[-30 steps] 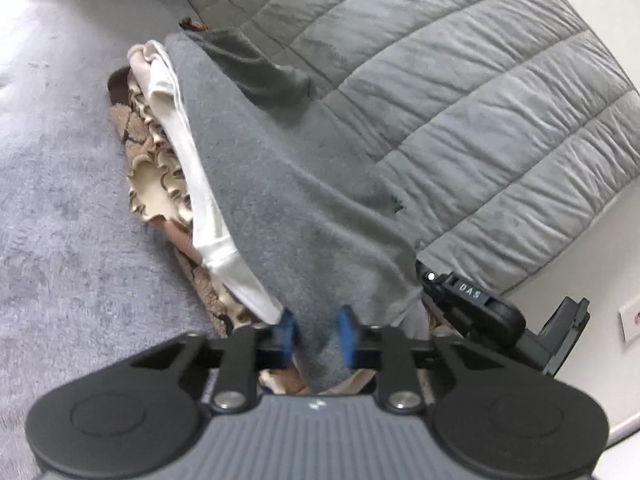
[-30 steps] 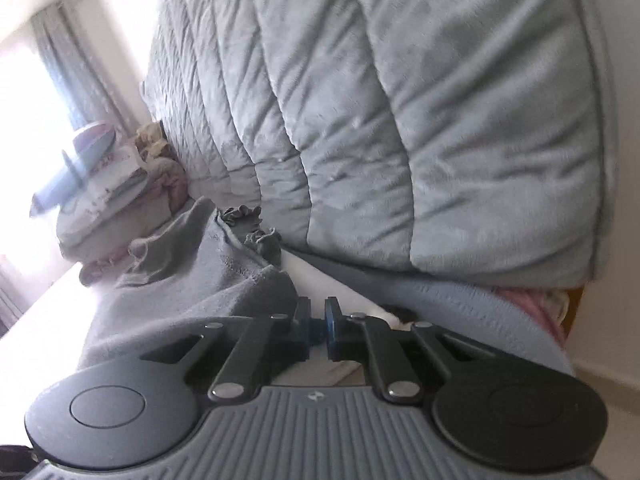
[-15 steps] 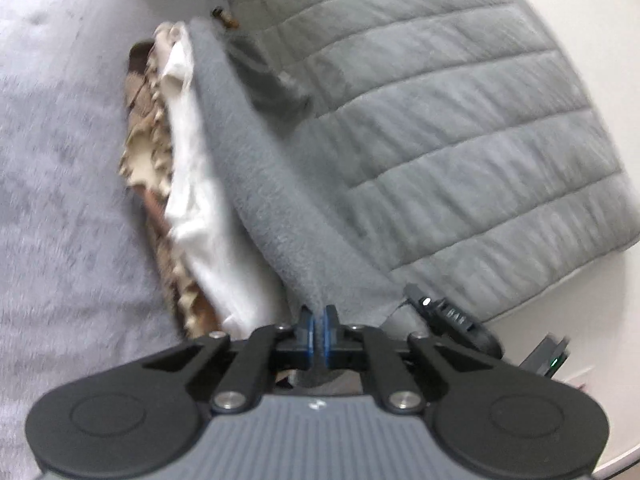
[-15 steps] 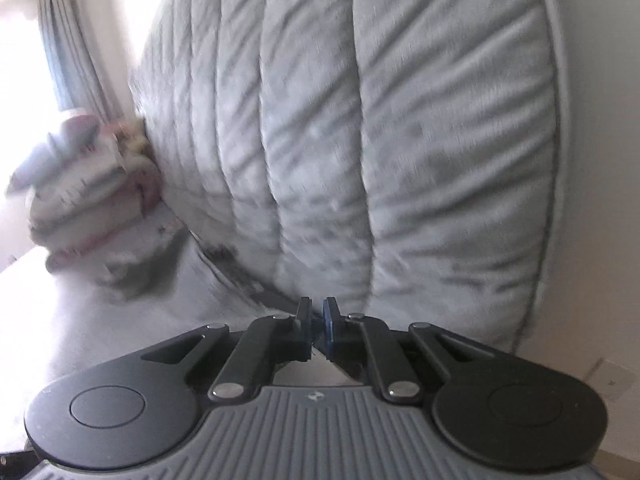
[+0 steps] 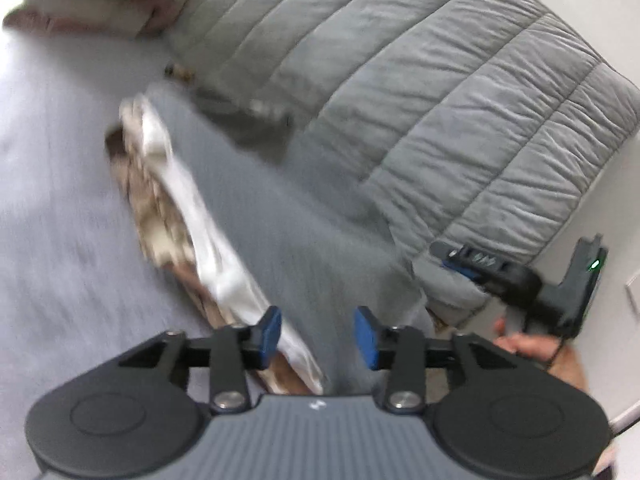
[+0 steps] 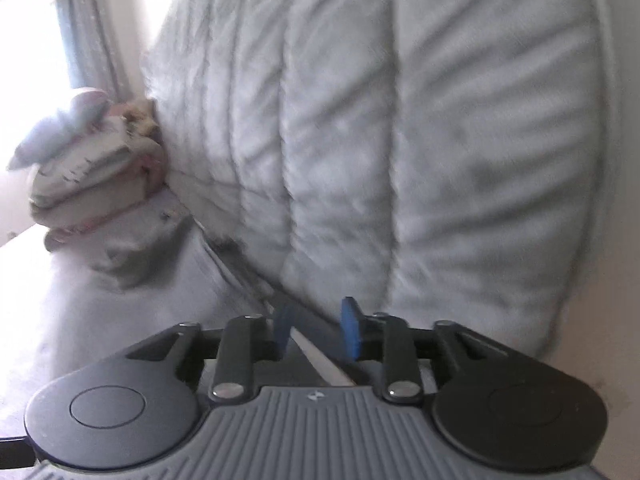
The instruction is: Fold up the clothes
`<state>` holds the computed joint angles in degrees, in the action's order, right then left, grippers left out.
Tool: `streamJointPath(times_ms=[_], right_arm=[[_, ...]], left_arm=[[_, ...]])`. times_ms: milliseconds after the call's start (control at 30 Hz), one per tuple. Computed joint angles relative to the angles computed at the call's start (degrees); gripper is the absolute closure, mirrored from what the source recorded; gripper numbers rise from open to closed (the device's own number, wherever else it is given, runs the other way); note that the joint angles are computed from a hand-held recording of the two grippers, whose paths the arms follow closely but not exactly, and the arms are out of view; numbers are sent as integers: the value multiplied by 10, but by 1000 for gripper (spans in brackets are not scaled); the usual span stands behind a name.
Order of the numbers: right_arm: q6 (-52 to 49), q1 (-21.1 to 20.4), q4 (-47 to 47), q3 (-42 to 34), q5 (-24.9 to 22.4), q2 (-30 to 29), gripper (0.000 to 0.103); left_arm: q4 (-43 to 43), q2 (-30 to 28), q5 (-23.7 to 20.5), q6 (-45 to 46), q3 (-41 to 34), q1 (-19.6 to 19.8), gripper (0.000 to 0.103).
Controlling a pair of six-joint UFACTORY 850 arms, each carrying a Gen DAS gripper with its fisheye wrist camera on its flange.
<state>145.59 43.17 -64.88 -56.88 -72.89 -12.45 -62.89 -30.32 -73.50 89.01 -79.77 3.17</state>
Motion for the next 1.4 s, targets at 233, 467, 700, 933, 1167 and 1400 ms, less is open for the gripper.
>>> streamJointPath(times_ms=[233, 467, 700, 933, 1167, 1400], right_arm=[[-37, -69, -74, -12, 74, 28, 72], [-80, -145, -118, -65, 176, 0, 72], [-79, -212, -154, -127, 264, -62, 66], [-153, -261, -111, -204, 296, -147, 64], [-159, -279, -111, -213, 308, -174, 64], [-43, -281, -228, -153, 356, -149, 90]], left_arm=[[-54, -54, 43, -4, -95, -30, 51], [-76, -122, 102, -27, -202, -71, 49], [-83, -188, 174, -53, -290, -100, 48], [-52, -267, 219, -148, -402, -110, 48], [-29, -308, 220, -207, -459, -118, 50], [-53, -326, 201, -222, -477, -118, 97]])
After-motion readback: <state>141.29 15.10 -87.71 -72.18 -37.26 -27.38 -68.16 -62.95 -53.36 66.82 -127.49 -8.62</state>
